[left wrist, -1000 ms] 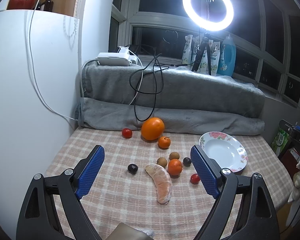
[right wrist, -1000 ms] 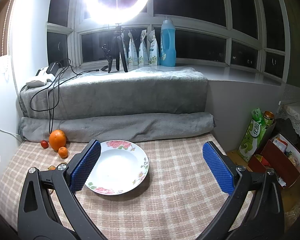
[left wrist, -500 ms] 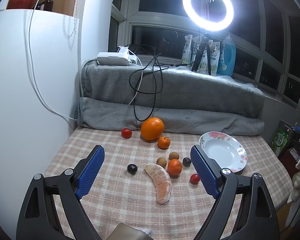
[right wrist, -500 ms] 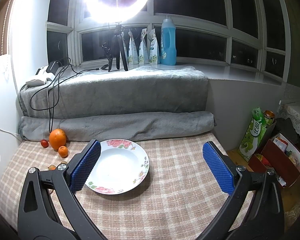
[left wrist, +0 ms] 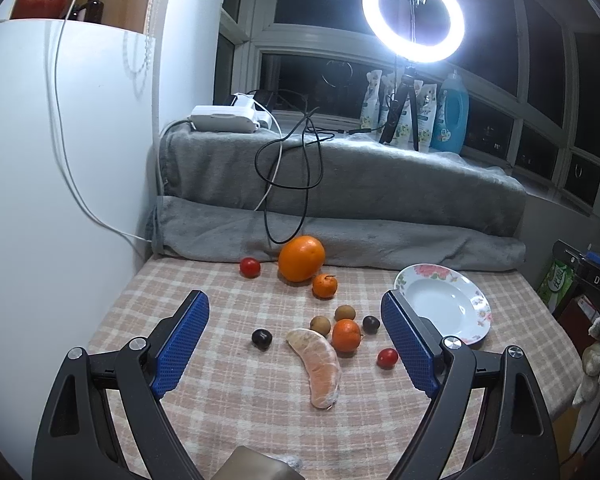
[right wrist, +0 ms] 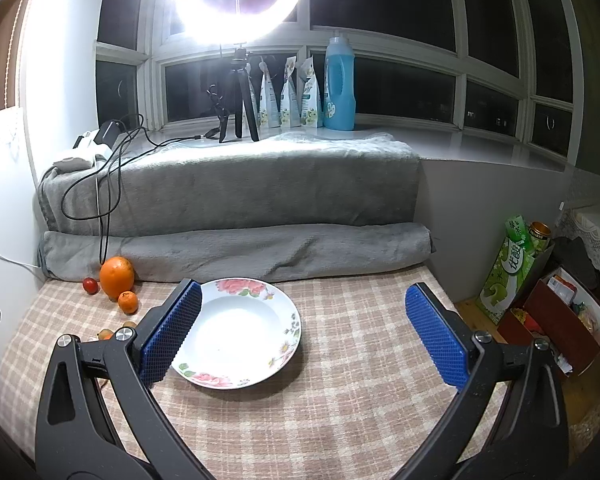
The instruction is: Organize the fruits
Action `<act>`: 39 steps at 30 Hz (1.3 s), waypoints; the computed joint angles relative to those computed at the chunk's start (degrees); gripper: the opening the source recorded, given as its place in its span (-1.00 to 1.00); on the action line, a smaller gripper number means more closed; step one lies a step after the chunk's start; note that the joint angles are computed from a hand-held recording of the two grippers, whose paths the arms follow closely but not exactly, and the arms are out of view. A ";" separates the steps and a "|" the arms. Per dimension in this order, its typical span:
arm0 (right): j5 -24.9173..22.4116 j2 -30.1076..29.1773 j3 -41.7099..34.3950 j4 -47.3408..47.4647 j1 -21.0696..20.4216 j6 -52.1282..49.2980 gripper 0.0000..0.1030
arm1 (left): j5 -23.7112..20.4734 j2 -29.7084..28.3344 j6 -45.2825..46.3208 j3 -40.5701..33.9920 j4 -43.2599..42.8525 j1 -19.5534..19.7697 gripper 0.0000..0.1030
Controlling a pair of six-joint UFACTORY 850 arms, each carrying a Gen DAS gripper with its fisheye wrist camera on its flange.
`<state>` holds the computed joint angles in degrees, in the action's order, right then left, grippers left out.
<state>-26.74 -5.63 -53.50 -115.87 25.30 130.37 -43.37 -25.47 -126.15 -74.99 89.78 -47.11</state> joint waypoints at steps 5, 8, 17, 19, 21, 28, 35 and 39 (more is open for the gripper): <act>0.11 -0.04 -0.09 0.17 -0.06 -0.28 1.00 | 0.12 0.03 -0.13 0.06 0.20 0.03 0.71; 0.22 -0.02 -0.07 -0.03 -0.11 -0.04 1.00 | 0.58 0.11 -0.45 0.22 0.69 0.26 0.71; 0.10 -0.54 -0.43 0.98 0.23 -0.83 1.00 | 0.99 0.01 -0.97 0.27 0.88 0.47 0.71; 0.17 -0.68 -0.50 0.85 0.28 -0.66 1.00 | 1.19 0.14 -1.15 0.42 1.15 0.60 0.71; 0.07 -0.72 -0.50 0.81 0.36 -0.60 1.00 | 1.27 0.15 -1.34 0.52 1.32 0.64 0.71; 1.00 -1.88 -1.18 -0.17 -0.12 0.25 1.00 | 1.36 0.01 -1.40 0.46 1.36 0.70 0.71; 1.96 -3.00 -1.96 -0.73 -0.42 0.41 1.00 | 2.48 -0.50 -2.09 0.24 1.87 1.36 0.71; 3.13 -3.92 -2.85 -1.29 -0.59 0.57 1.00 | 3.66 -0.82 -1.98 -0.04 1.74 2.03 0.71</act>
